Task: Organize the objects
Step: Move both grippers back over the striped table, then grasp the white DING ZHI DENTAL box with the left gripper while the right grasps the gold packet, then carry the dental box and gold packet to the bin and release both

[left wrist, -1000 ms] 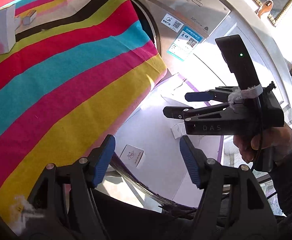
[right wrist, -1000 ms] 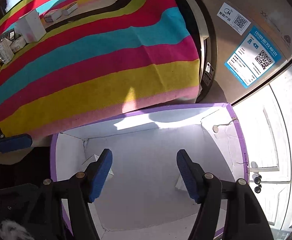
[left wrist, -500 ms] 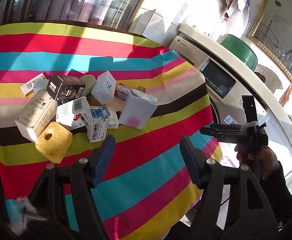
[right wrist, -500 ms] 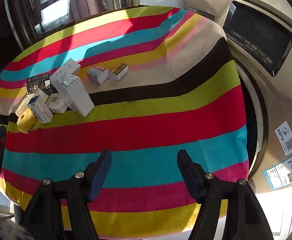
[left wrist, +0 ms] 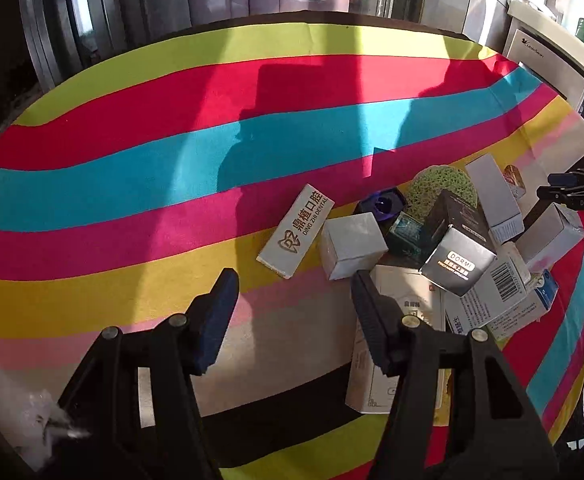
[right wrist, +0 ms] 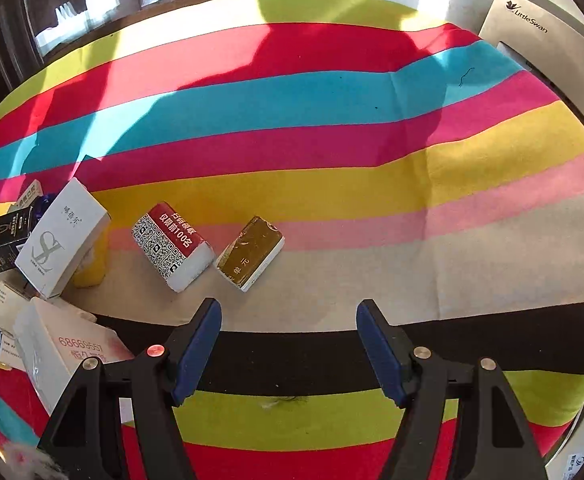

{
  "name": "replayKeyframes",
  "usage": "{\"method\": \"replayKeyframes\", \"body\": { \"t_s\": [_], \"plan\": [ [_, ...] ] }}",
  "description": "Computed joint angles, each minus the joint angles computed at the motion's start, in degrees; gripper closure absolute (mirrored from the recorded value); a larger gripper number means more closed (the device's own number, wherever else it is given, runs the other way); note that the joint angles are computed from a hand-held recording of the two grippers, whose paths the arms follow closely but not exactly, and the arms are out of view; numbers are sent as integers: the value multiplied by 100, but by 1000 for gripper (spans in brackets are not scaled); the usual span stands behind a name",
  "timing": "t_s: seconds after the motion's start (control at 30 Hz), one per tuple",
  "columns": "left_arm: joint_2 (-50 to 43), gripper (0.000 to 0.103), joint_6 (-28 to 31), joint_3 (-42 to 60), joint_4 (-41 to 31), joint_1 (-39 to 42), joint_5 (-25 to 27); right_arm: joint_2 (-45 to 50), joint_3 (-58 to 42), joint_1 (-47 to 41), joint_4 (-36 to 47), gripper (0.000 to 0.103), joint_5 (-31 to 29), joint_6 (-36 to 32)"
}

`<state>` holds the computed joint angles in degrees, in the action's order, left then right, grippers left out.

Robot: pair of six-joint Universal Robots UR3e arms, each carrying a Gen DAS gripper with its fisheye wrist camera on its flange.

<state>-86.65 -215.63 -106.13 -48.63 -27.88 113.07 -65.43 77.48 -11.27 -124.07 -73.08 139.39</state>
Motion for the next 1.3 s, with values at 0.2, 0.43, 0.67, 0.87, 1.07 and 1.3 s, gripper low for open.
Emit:
{"method": "replayKeyframes", "body": {
  "t_s": [0.2,0.43,0.67,0.87,1.07,1.3],
  "plan": [
    [-567,43,1225,191,-270,538,-277,603,-518,367,-79,32,-307,-71],
    [-401,49,2062,-169,211,869,-754,991,-846,558,-237,37,-335,-570],
    [-181,66,2666,-584,373,918,-1019,1344,-1275,406,14,55,-45,-1079],
    [-74,68,2910,-628,515,920,-1275,1634,-1911,300,679,56,463,-1133],
    [-287,68,3440,-76,-12,706,-1417,1777,-2440,435,1540,56,822,-1347],
    [-810,68,3731,1148,-1174,-56,-1579,1215,-2009,725,2501,56,884,-2236]
  ]
}}
